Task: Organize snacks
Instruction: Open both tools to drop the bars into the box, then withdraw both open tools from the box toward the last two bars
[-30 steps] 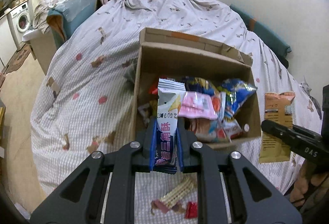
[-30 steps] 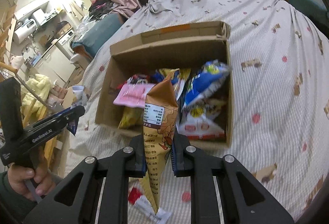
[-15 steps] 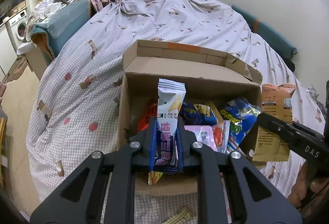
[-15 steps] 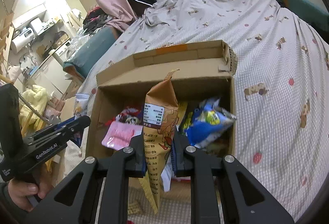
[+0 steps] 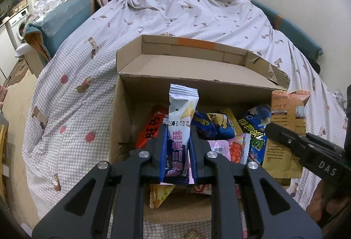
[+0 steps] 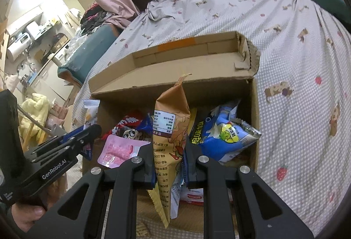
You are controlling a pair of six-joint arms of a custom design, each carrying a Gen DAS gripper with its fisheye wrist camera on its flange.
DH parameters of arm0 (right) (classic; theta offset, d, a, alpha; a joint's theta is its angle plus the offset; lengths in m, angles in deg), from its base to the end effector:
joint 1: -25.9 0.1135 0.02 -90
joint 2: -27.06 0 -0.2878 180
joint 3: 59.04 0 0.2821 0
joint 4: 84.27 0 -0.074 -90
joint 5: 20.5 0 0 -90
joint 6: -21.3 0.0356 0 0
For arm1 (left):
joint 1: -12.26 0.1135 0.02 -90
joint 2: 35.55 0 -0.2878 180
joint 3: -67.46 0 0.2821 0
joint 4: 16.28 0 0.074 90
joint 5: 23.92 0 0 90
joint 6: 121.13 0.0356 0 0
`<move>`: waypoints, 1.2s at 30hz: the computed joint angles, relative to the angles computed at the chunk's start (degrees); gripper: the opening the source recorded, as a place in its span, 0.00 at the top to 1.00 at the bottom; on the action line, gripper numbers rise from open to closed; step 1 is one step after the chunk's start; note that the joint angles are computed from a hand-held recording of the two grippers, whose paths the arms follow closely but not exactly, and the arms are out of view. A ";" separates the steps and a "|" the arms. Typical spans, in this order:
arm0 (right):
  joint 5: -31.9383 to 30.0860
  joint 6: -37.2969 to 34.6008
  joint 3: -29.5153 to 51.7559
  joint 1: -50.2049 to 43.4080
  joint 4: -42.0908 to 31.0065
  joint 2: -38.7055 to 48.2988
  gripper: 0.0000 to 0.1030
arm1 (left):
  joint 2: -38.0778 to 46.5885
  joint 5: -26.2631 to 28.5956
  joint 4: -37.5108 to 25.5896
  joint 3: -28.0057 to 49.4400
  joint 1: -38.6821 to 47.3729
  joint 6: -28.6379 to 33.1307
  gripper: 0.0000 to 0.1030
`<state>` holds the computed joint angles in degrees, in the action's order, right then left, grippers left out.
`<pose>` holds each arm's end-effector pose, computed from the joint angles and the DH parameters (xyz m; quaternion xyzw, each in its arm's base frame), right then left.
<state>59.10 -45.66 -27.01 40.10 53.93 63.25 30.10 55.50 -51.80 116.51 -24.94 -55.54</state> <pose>0.1389 0.0418 0.1846 0.0373 0.9231 0.1988 0.3270 0.1940 -0.1391 0.2091 0.0752 0.9393 -0.0906 0.3223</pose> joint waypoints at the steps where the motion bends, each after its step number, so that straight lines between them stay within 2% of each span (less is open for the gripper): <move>1: 0.02 0.21 -0.07 -0.05 0.18 0.20 0.82 | 0.16 0.07 0.05 0.03 0.09 0.00 0.85; 4: -0.74 0.20 0.11 -0.13 0.42 0.65 0.82 | 0.84 -0.43 -0.14 0.46 -0.16 0.46 0.85; 7: -1.69 0.10 0.01 -0.98 0.79 0.85 0.82 | 1.44 -1.50 -0.48 0.98 -1.01 0.86 0.79; 10: -2.76 -0.03 -0.32 -2.51 1.31 0.85 0.80 | 1.62 -2.50 -0.84 1.19 -1.95 1.09 0.67; 13: -4.07 0.10 -0.43 -3.95 0.89 -0.05 0.79 | 1.46 -3.97 -1.75 1.54 -2.55 0.13 0.41; 14: -4.75 0.08 -0.35 -4.53 0.59 -0.47 0.78 | 1.23 -4.23 -2.12 1.61 -2.50 -0.32 0.27; 15: -5.44 0.07 -0.06 -5.02 0.17 -0.54 0.76 | 0.76 -4.39 -2.40 1.51 -2.43 -0.87 0.19; 17: -5.82 0.07 0.13 -5.44 -0.45 -1.59 0.64 | -0.09 -4.14 -3.00 1.43 -2.16 -1.71 0.16; 18: -5.37 0.21 0.20 -5.33 -0.92 -2.49 0.44 | -0.16 -3.99 -3.57 1.63 -2.13 -1.83 0.15; 19: -5.12 0.50 0.18 -5.28 -1.20 -3.34 0.32 | -0.16 -4.29 -4.21 1.84 -2.30 -1.96 0.15; 20: -4.94 0.97 0.08 -5.16 -1.40 -4.39 0.29 | -0.19 -4.62 -4.67 1.96 -2.47 -2.00 0.15; 27: -7.55 0.68 0.59 -7.01 -2.72 -5.31 0.29 | -1.64 -6.67 -7.41 1.70 -4.02 -2.60 0.15; 36: -7.21 1.25 1.90 -5.39 -6.39 -9.09 0.29 | -10.72 -8.89 -10.57 -1.77 -4.53 -6.42 0.15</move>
<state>51.89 -44.41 -25.11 34.71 47.55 54.16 19.38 46.61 -62.37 114.75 -29.47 -61.95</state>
